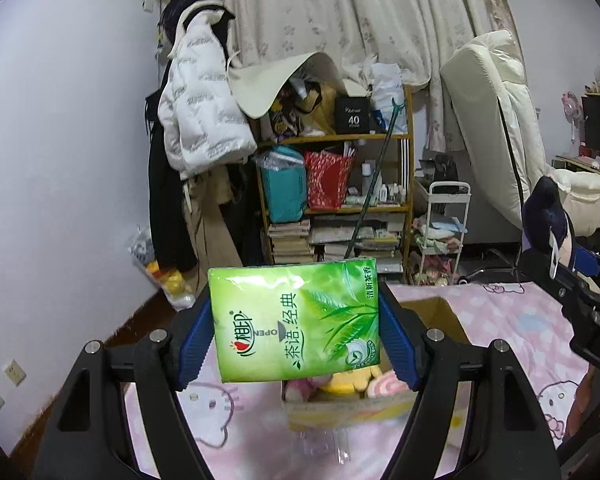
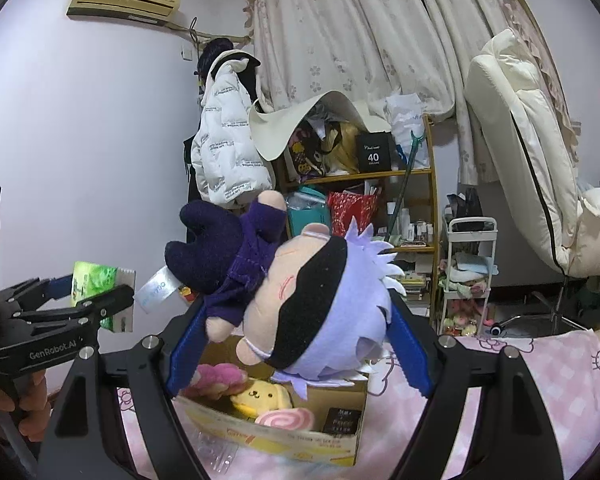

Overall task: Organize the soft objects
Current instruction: 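Lift the doll and green packet over the box with both tools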

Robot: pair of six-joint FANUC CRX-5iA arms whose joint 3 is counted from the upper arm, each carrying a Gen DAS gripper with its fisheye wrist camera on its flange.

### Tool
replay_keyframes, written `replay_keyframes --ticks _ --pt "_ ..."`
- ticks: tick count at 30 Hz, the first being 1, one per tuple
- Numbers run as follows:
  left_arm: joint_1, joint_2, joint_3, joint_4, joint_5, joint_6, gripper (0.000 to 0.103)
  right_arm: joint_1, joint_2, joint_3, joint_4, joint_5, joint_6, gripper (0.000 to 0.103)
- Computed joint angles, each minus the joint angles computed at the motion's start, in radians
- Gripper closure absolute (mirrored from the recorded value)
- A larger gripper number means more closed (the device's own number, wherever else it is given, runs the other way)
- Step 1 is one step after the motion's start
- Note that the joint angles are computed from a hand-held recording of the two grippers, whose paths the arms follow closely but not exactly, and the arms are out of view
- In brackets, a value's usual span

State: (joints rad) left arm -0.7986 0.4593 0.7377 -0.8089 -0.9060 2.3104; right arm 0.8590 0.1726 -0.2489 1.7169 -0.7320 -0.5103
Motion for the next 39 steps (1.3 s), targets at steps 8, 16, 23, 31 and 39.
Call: replay_keyframes --ticks 8,16,23,31,39 --pt "0.004 0.045 0.024 -0.035 0.08 0.018 0.029 -0.026 0.021 0.015 0.022 -0.005 0.004 0.017" --pt "0.024 0.12 0.084 0.036 0.078 -0.047 0.029 -0.061 0.033 -0.004 0.052 0.029 -0.038 0.017" --pt "0.041 0.15 0.096 0.083 0.09 -0.068 0.029 -0.087 0.045 -0.003 0.051 0.075 -0.063 0.017" --pt "0.062 0.167 0.101 0.126 0.103 -0.078 0.029 -0.105 0.077 0.018 0.029 0.115 -0.054 0.017" --pt "0.082 0.195 0.118 0.181 0.112 -0.117 0.029 -0.132 0.096 0.022 0.025 0.174 -0.074 0.017"
